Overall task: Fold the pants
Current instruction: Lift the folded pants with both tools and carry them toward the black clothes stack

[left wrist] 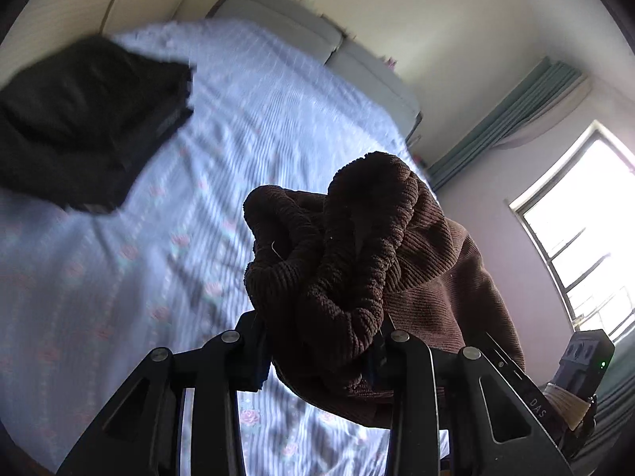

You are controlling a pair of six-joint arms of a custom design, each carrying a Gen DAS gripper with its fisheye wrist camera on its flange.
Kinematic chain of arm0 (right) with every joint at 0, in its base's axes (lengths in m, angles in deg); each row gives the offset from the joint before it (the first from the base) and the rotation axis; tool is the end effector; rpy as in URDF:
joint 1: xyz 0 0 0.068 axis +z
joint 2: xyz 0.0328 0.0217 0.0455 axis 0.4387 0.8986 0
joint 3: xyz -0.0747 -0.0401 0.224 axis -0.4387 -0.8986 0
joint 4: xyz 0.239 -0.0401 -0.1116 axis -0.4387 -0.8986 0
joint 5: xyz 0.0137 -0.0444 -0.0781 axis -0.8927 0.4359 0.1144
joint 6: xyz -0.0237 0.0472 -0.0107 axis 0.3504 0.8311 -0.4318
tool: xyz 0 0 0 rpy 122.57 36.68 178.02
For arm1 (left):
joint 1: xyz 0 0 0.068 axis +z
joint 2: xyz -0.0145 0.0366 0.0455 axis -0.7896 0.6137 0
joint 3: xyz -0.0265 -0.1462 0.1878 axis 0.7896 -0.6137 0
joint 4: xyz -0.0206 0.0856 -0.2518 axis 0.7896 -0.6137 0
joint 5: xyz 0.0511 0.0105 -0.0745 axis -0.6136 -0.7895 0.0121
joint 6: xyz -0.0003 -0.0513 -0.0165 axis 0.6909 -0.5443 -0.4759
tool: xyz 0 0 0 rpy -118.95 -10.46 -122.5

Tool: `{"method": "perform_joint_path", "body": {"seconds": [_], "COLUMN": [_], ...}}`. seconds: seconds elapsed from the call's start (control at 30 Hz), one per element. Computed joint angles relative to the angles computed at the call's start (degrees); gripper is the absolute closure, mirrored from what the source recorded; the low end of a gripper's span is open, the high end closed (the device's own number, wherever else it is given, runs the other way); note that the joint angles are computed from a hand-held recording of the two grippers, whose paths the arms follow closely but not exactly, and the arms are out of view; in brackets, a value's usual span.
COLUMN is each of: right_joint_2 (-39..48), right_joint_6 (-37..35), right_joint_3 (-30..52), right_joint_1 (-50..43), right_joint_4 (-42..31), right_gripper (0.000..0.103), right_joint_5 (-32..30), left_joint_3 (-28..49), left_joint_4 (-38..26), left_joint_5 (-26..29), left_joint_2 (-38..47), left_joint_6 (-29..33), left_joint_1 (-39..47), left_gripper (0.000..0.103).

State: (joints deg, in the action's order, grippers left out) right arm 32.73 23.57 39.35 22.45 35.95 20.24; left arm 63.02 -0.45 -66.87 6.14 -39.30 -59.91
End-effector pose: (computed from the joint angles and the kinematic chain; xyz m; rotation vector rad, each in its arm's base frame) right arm 0.4023 -0.0004 0.1642 -0.7172 2.1706 0.7042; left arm 0.2388 -0.0292 0.1612 -0.8525 2.0349 -0.4779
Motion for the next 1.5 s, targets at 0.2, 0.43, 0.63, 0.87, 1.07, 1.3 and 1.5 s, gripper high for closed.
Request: {"method": "perform_joint_path", "body": {"seconds": [0.2, 0.43, 0.63, 0.87, 1.07, 1.3, 1.5], "right_joint_2": [-11.28, -17.09, -10.27, 9.45, 21.75, 37.16, 41.73], "right_joint_6": [2.58, 9.55, 13.67, 14.26, 14.63, 18.05, 18.41], "right_joint_3": [-4.31, -4.57, 3.74, 24.96, 37.35, 57.34, 59.07], "right_joint_1": [4.35, 18.78, 30.51, 40.11, 42.65, 47.25, 49.57], "right_joint_4": [-2.79, -0.20, 1.91, -1.83, -3.43, -8.88, -4.60], "right_gripper": [0.059, 0.059, 0.059, 0.059, 0.059, 0.059, 0.054], "right_joint_5": [-1.75, 3.69, 8.10, 13.21, 14.15, 18.92, 23.03], "left_joint_3": [1.45, 9.00, 15.08, 19.32, 24.40, 33.73, 37.86], "left_joint_4": [-21.31, -38.33, -39.10, -28.17, -17.85, -10.82, -10.11], "left_joint_5": [-1.30, 13.34, 27.89, 32.21, 32.36, 32.91, 25.77], "left_joint_2": [-22.67, -32.92, -22.81, -2.36, 14.87, 33.14, 41.38], "left_joint_6": [4.90, 19.30, 32.39, 36.44, 34.93, 32.53, 31.68], "left_joint_1": [4.26, 30.16, 54.79, 66.93, 70.20, 71.35, 69.77], "left_gripper": [0.069, 0.069, 0.069, 0.069, 0.069, 0.069, 0.059]}}
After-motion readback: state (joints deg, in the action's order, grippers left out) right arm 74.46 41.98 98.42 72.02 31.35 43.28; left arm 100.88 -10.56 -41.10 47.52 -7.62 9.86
